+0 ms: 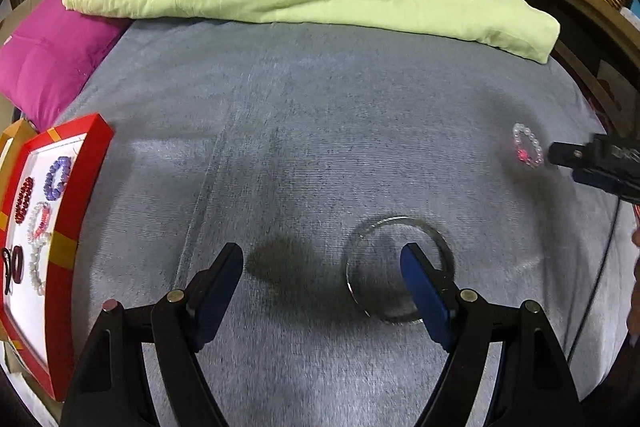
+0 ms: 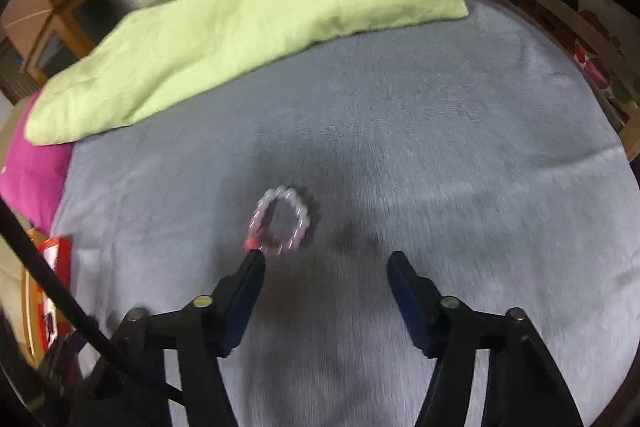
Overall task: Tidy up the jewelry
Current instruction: 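Grasp the pink-white bracelet with the right gripper while the left grasps the silver bangle rim, then carry the silver bangle with the left gripper while the right carries the pink-white bracelet toward the tray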
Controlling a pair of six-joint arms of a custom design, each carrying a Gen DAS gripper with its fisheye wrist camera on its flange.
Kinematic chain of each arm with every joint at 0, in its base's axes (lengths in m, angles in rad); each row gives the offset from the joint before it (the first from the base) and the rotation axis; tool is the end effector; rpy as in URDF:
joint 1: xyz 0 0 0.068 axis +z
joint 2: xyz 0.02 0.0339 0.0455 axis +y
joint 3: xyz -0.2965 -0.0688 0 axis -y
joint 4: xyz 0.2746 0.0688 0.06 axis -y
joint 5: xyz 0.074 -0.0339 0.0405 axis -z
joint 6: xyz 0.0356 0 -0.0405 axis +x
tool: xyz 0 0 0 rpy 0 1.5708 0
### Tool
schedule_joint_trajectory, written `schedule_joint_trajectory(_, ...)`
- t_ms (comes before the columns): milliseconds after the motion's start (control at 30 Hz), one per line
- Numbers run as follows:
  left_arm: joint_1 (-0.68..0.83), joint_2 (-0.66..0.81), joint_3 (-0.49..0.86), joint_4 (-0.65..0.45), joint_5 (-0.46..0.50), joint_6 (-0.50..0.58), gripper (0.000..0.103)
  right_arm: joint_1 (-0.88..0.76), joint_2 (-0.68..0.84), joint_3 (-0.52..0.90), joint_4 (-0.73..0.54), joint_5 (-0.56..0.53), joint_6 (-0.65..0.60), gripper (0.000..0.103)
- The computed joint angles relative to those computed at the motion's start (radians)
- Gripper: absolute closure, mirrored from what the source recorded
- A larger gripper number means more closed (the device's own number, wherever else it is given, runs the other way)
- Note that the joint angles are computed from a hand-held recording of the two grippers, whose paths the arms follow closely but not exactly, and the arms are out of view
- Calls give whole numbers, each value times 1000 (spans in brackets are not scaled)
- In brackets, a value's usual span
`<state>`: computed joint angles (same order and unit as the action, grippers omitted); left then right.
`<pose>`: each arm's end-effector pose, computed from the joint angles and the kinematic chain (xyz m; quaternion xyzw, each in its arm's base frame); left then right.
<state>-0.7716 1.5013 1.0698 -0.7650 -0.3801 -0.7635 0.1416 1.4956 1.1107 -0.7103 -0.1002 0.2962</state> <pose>0.2336 -0.2088 0.2493 -0.0312 0.9650 0.0067 0.2604 0.3211 0.0494 0.2644 0.0632 0.9687 0.0986 0.2191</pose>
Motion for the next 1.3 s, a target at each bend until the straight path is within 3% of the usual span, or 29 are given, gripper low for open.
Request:
schedule_joint_trajectory(100, 22, 14, -14, 22, 11, 6, 24, 29, 99, 66, -26, 36, 14, 52)
schedule_joint_trajectory(133, 20, 13, -24, 35, -2, 6, 35, 43, 110, 76, -25, 65, 15, 52)
schedule_joint_trajectory(167, 16, 13, -27, 46, -20, 13, 57, 59, 121, 92, -35, 96, 16, 53)
schedule_joint_trajectory(200, 13, 17, -23, 50, -25, 21, 69, 66, 128, 105, -47, 104, 17, 55)
schedule_joint_trajectory(233, 11, 25, -11, 42, -21, 33, 86, 71, 132, 114, -57, 108, 15, 64)
schedule_joint_trajectory(267, 10, 28, -4, 36, -17, 39, 95, 80, 136, 125, -71, 122, 9, 76)
schedule_joint_trajectory(333, 12, 27, 0, 34, -5, 47, 97, 84, 130, 127, -88, 114, 2, 95)
schedule_joint_trajectory(533, 22, -4, -22, 31, 16, 66, 99, 34, 67, 50, -48, 9, 29, 93)
schedule_joint_trajectory(600, 23, -2, -18, 24, 20, 67, 99, 16, 53, 40, -48, -14, 43, 83)
schedule_joint_trajectory(667, 21, -4, -17, 17, 16, 62, 99, 24, 61, 49, -63, -6, 26, 60)
schedule_joint_trajectory(733, 18, 9, -11, 19, 8, 68, 99, 40, 83, 64, -71, 6, 15, 60)
schedule_joint_trajectory(800, 17, 14, -8, 21, 4, 81, 99, 65, 97, 71, -72, 47, 8, 64)
schedule_joint_trajectory(833, 17, 11, -8, 22, 10, 87, 99, 80, 99, 75, -72, 66, 5, 73)
schedule_joint_trajectory(867, 20, 7, -10, 25, 17, 91, 100, 87, 102, 81, -74, 65, 3, 93)
schedule_joint_trajectory(1000, 39, -46, -39, 43, 65, 119, 101, 100, 66, 59, -67, 39, 24, 95)
schedule_joint_trajectory(1300, -22, -176, -52, -12, 19, 90, 101, 97, -179, -91, -64, -25, 20, 95)
